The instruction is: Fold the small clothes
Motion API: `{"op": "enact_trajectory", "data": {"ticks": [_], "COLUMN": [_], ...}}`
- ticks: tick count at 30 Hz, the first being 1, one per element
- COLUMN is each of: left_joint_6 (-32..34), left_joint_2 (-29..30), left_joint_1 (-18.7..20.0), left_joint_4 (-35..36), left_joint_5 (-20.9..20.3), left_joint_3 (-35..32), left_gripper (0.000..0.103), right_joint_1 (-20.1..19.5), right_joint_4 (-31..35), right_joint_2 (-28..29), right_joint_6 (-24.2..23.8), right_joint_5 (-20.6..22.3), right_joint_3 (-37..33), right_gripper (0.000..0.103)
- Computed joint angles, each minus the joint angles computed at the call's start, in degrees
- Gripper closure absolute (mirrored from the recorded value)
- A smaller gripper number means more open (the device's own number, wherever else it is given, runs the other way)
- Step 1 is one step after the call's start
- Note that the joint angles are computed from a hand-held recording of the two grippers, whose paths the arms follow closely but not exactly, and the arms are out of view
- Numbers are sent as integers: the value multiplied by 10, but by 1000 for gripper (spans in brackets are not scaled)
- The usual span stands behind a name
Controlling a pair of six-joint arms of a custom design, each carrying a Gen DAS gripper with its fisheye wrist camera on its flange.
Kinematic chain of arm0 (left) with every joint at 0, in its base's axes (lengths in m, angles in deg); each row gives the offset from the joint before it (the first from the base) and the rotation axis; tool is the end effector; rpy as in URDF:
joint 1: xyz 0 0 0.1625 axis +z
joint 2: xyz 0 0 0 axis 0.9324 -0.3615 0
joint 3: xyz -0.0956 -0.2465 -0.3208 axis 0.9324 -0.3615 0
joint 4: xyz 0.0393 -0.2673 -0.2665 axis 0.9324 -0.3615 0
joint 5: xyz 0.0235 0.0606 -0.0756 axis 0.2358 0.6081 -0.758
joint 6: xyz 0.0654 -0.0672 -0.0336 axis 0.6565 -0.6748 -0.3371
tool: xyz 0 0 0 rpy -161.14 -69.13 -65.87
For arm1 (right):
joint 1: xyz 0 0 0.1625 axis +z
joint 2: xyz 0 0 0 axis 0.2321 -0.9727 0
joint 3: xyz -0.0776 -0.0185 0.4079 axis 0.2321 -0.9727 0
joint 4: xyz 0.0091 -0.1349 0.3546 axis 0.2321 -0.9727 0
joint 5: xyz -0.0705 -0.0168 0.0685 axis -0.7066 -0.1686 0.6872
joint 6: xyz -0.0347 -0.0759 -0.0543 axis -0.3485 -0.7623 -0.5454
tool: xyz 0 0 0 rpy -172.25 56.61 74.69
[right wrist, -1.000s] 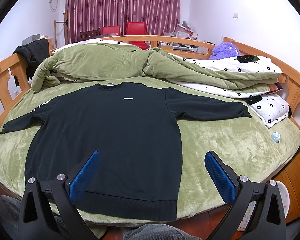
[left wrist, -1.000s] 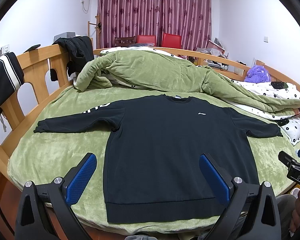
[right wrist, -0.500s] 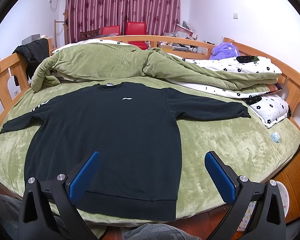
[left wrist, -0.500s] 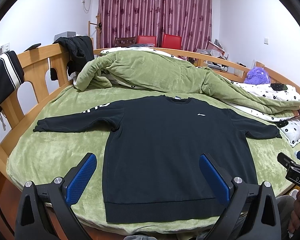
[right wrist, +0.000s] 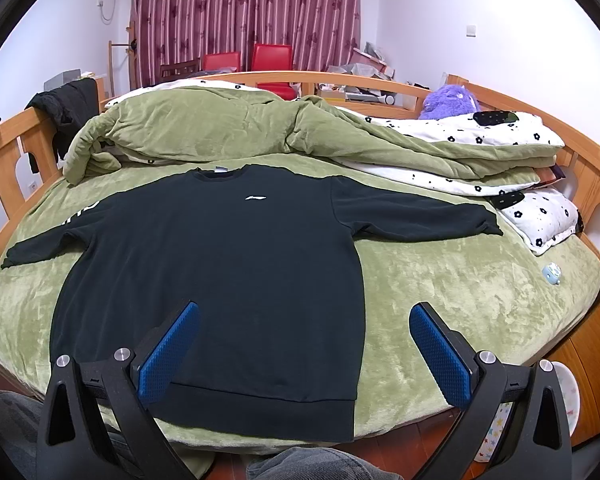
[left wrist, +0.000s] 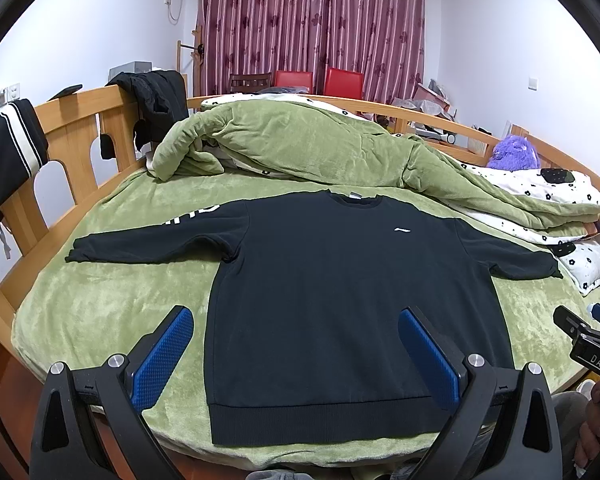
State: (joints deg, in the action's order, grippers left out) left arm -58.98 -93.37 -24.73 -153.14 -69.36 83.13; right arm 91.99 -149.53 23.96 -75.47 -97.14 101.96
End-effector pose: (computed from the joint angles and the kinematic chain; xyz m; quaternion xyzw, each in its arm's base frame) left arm -0.3562 -0.6393 0.2268 0.2360 0.8395 -0.3922 0.2928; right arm 0.2094 -0.5678 0.3466 0.0154 -0.7807 0.4518 0.4314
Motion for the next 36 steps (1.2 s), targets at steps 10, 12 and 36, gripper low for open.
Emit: {"op": "enact_trajectory", "data": {"ticks": [10, 12, 36], "left_joint_6": [-8, -11, 100], "left_joint_2": [1, 4, 97], "left_joint_1": [-1, -1, 77], "left_joint_4": [6, 8, -12], "left_joint_5": [-4, -4, 79], "left_joint_3": [-2, -5, -205], "left_gripper": [0, 0, 0], "right_joint_1": [-1, -1, -33], "right_joint_4": [0, 0, 99], "right_joint_2": [0, 2, 71], "right_joint_6": [-1, 0, 1], "right_joint_5": [3, 4, 60], "right_joint_3": [0, -1, -141], "right_gripper": [0, 0, 0]}}
